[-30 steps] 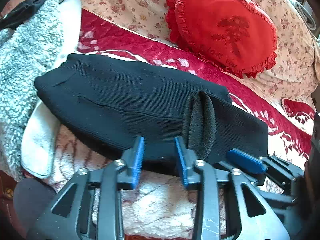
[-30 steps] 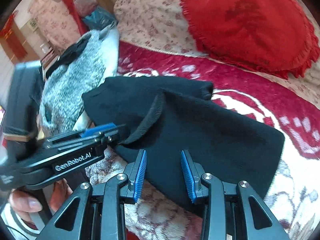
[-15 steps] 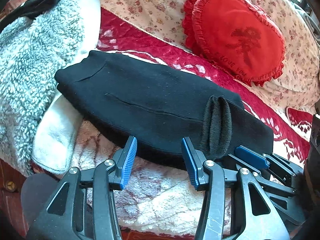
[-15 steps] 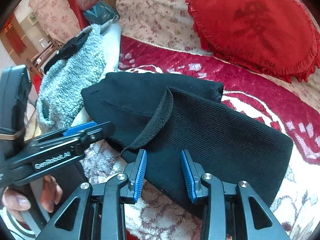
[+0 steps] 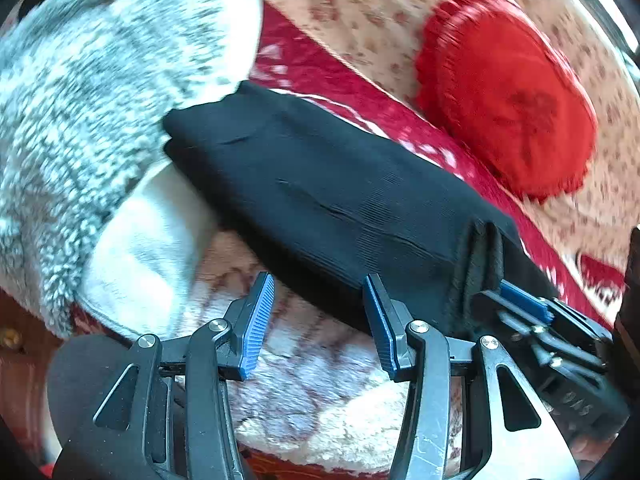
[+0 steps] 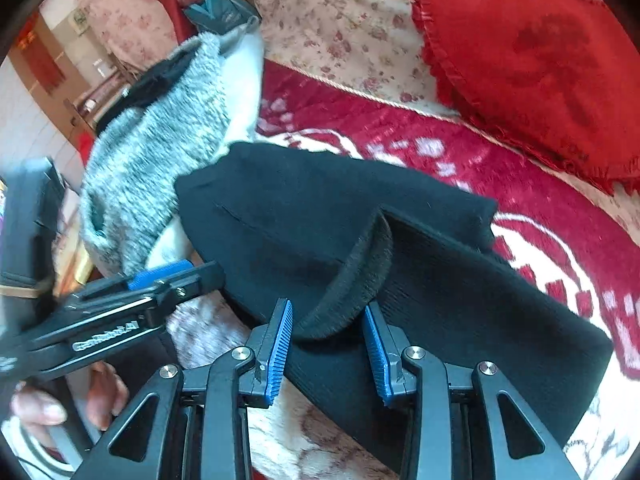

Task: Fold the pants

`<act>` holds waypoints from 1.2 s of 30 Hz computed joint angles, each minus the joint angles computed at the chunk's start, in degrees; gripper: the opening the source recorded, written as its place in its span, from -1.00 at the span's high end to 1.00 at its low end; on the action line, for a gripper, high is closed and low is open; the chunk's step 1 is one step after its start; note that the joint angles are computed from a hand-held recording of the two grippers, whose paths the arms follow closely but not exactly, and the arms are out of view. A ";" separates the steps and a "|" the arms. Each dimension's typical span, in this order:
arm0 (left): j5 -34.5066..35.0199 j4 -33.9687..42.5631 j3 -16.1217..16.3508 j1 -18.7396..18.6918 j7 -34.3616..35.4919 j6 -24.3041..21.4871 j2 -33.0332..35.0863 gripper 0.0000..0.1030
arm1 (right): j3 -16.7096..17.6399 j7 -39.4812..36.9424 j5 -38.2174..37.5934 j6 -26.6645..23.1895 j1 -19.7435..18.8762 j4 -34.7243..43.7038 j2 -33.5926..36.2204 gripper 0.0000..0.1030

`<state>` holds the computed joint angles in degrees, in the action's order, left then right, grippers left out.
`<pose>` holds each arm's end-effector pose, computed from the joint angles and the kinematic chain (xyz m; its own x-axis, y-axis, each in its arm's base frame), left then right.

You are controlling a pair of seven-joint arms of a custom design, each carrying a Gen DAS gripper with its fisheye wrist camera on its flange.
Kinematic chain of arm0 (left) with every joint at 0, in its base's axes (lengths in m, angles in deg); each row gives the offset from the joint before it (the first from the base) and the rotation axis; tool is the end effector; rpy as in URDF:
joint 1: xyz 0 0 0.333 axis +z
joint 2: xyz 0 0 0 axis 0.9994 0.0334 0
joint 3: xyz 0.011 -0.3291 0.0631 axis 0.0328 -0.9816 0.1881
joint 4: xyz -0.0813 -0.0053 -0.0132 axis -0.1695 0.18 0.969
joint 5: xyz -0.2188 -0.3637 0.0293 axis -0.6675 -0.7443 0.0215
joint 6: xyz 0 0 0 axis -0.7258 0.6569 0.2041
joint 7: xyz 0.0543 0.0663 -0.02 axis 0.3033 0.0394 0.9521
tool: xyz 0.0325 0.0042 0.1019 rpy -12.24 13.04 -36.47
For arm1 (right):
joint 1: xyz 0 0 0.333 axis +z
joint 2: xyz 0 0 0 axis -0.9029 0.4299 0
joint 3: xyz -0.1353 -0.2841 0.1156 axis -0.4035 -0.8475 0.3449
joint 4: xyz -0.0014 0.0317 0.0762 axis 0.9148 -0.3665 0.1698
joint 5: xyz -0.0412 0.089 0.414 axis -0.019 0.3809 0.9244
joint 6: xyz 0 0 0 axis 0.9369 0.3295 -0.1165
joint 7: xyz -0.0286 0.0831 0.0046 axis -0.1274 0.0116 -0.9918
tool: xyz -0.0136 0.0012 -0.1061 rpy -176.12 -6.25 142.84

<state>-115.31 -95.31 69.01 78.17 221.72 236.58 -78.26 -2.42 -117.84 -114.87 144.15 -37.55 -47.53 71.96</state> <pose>0.4961 -0.1593 0.3112 -0.4360 -0.8576 0.2727 -0.8548 0.2999 -0.4236 0.3948 0.3514 0.3231 -0.1731 -0.9211 -0.3487 -0.7917 0.3407 -0.5071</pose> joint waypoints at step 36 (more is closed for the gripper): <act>-15.25 11.74 -2.79 7.51 1.51 -6.28 10.49 0.59 | 0.70 -67.48 49.52 9.31 -6.26 26.32 24.72 0.87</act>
<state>-130.56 -83.57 66.22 85.69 223.23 230.29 -67.76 -1.71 -185.31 -65.35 153.46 -43.81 -21.21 96.67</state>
